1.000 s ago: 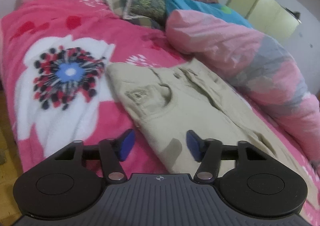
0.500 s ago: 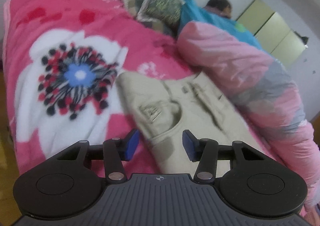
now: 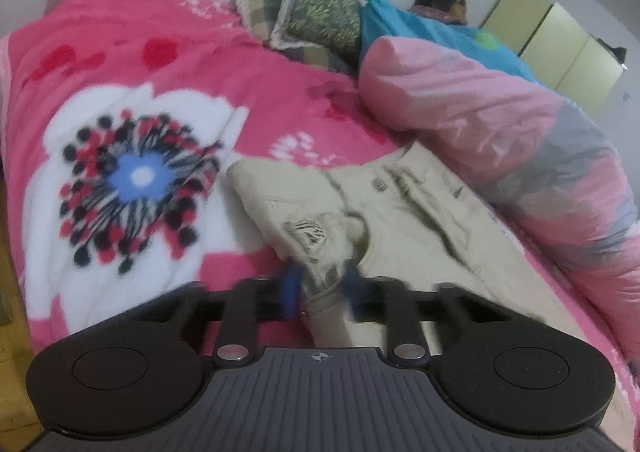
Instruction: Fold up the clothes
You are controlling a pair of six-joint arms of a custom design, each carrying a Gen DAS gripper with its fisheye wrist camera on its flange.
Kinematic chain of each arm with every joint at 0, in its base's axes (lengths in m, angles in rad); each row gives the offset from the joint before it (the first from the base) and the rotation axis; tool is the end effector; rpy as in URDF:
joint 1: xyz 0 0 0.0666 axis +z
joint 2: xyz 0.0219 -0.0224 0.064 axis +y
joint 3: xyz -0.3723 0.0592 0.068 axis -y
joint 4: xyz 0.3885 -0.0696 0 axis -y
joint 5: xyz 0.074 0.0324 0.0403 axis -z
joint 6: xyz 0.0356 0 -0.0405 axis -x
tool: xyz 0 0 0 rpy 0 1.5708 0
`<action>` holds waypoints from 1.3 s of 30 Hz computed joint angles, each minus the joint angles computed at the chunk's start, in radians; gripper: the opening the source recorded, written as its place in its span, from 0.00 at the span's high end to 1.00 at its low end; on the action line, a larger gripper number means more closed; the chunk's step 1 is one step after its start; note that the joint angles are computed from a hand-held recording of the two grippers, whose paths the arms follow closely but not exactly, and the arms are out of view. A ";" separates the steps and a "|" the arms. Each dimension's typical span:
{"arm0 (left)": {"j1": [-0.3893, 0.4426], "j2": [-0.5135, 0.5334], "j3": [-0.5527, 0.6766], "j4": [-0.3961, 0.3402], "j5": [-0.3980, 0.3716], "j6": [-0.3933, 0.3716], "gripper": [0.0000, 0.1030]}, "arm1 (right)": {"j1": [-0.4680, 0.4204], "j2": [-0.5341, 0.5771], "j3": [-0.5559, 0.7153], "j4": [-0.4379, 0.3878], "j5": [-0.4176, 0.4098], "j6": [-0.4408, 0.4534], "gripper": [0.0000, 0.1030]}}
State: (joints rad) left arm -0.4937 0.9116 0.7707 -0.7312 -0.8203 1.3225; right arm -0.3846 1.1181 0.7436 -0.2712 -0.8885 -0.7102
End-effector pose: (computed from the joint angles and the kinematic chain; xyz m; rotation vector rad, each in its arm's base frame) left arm 0.2722 -0.1174 0.3366 -1.1469 1.7835 -0.0412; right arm 0.3427 -0.1093 0.2948 0.6700 2.0604 1.1605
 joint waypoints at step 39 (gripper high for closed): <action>0.342 0.703 0.689 0.272 0.353 -0.578 0.56 | 0.245 0.819 1.043 -0.315 0.185 -0.010 0.50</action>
